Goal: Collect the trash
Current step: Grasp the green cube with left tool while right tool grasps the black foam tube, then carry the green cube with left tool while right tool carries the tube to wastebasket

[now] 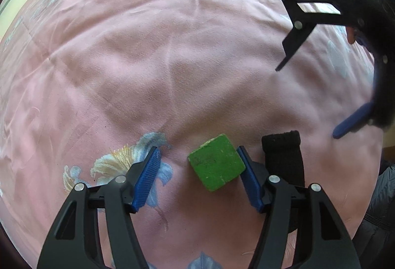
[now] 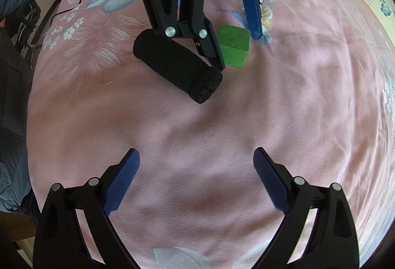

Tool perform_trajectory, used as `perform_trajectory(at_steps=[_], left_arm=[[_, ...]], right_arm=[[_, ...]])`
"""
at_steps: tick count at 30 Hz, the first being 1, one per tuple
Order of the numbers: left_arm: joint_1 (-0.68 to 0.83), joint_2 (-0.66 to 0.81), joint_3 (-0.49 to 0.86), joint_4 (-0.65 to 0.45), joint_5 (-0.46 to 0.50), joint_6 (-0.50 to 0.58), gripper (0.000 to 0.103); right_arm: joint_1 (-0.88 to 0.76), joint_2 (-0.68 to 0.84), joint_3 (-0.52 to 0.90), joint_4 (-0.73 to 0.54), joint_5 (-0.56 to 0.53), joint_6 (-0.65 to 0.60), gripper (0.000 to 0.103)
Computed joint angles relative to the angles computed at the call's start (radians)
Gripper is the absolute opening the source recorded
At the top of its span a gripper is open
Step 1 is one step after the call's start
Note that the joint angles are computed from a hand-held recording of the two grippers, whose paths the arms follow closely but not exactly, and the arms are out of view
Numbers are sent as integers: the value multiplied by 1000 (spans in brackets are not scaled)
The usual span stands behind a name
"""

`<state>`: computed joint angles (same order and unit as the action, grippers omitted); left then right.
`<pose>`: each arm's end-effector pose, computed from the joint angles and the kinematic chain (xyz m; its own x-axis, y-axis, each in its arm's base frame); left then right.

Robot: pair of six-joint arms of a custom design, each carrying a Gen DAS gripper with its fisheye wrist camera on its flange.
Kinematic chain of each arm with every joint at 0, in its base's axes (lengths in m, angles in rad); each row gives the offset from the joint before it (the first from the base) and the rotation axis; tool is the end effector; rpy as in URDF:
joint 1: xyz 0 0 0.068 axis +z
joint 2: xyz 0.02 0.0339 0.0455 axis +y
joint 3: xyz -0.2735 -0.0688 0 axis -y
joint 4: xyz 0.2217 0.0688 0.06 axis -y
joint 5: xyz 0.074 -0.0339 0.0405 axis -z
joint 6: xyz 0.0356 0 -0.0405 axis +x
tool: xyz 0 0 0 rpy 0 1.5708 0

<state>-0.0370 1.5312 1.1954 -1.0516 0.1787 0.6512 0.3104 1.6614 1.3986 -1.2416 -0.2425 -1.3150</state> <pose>0.2577 -0.0159 0.2632 -0.7398 0.6243 -0.2510 0.6503 0.7592 -0.0285 0.2656 0.0942 0.2779 0.0611 -0.9667 -0.2486 -0.9981 -0.0622 -0.0036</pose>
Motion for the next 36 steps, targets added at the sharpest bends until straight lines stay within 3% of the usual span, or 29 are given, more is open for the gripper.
perform_trajectory(at_steps=[2, 8, 12, 14, 21, 28, 36], left_arm=[[1, 10, 15, 4, -11, -2, 41], [17, 28, 34, -8, -1, 19, 41], [34, 12, 24, -17, 8, 55, 41], [42, -22, 2, -28, 10, 64, 41], [94, -36, -23, -39, 40, 95, 41], [102, -17, -24, -24, 37, 95, 41], [140, -94, -69, -48, 18, 108, 41]], right_arm=[[17, 4, 10, 3, -3, 13, 91], [99, 2, 31, 24, -37, 67, 83], [157, 40, 72, 26, -53, 87, 69], [178, 54, 81, 38, -68, 112, 69], [248, 59, 31, 99, -47, 110, 55], [281, 49, 8, 106, -31, 144, 49], [297, 0, 9, 37, -1, 177, 42]])
